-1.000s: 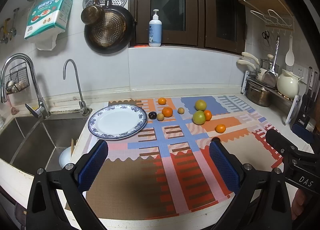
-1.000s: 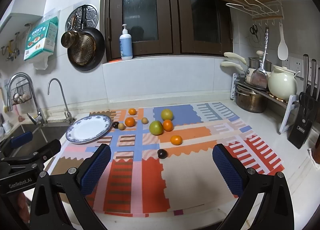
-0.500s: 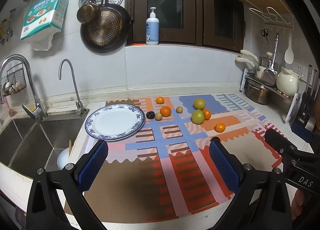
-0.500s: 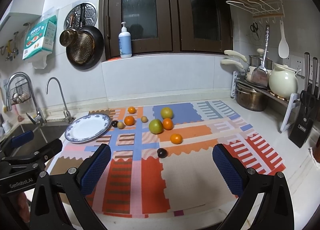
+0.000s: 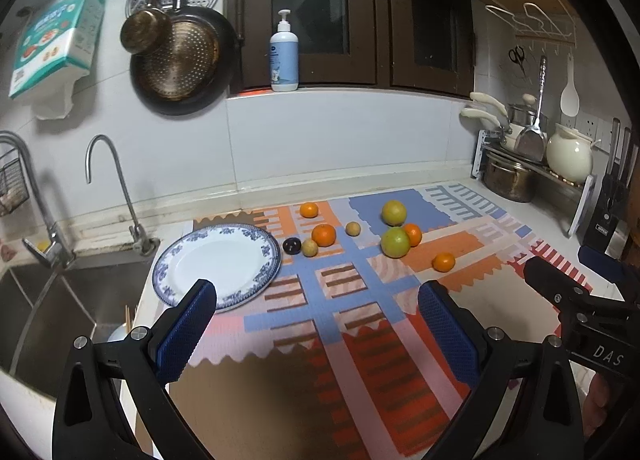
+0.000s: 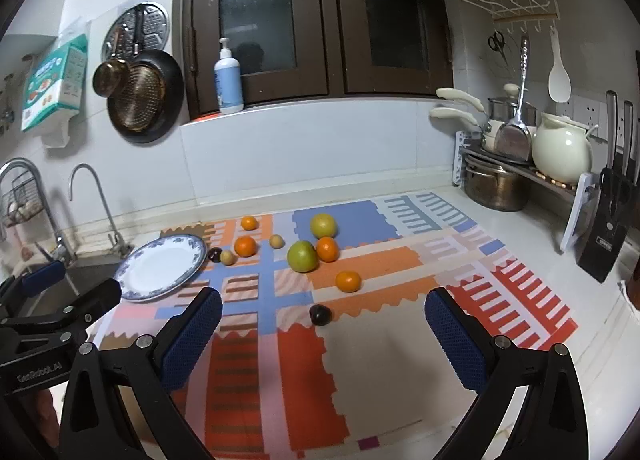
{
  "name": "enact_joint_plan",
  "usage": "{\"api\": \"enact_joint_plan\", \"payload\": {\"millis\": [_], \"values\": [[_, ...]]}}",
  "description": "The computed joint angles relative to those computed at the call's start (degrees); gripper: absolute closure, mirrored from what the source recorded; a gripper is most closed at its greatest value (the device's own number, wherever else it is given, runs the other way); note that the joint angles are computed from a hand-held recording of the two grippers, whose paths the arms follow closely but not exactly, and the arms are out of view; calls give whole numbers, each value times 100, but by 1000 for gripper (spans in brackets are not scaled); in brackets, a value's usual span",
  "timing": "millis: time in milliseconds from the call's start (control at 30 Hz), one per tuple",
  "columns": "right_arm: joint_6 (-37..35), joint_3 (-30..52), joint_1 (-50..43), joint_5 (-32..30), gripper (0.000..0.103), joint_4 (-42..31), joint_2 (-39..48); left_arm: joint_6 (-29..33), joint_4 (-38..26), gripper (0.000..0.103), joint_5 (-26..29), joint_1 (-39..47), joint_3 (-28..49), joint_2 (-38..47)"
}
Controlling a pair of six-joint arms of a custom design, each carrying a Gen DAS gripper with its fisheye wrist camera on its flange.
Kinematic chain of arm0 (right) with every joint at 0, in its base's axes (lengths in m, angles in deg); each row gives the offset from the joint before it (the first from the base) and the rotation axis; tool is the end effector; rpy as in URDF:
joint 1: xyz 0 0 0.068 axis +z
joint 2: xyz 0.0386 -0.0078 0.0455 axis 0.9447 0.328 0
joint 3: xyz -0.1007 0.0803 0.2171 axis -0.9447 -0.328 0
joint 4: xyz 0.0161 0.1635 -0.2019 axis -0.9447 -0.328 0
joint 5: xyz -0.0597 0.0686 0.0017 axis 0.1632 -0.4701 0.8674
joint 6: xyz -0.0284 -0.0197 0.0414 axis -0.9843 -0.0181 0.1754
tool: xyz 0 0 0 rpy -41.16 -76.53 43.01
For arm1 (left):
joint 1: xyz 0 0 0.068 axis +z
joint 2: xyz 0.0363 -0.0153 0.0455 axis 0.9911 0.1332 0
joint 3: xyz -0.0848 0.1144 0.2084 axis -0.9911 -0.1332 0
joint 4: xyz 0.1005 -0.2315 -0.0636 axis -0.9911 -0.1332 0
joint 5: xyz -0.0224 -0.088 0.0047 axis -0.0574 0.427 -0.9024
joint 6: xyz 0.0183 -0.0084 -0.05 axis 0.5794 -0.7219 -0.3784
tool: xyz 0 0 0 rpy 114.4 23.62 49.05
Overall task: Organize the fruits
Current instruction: 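Move left tool toward small tan fruit while right tool approaches dark plum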
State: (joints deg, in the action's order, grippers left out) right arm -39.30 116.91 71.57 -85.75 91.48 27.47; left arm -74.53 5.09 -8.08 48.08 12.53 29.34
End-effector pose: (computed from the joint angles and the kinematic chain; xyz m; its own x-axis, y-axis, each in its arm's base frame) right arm 0.3185 0.0141 0.1529 -0.4737 -0.0413 -0.8797 -0.2766 0.9553 0.1041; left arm 0.2674 -0.1565 0.1631 -0.4834 -0.0506 -0.8739 -0.1412 0.9898 0.0208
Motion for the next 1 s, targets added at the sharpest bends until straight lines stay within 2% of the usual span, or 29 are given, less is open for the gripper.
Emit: {"api": "enact_joint_plan", "payload": {"millis": [333,633,867,1000], "values": [[466,523,543,913,1,-3,647,1033,746,1,1091,898,239,555],[897,1114,1052,1841,1,-164,1260,1827,1170,8,1903,1593,726,1277],[1144,1620,1297,2323,1,-418,1762,2419,1186,19,2342,1911,1396,2012],[1333,2036,1334,2371,4,-697,2146,2656,1068,26,2558,2045,1881,2475]]}}
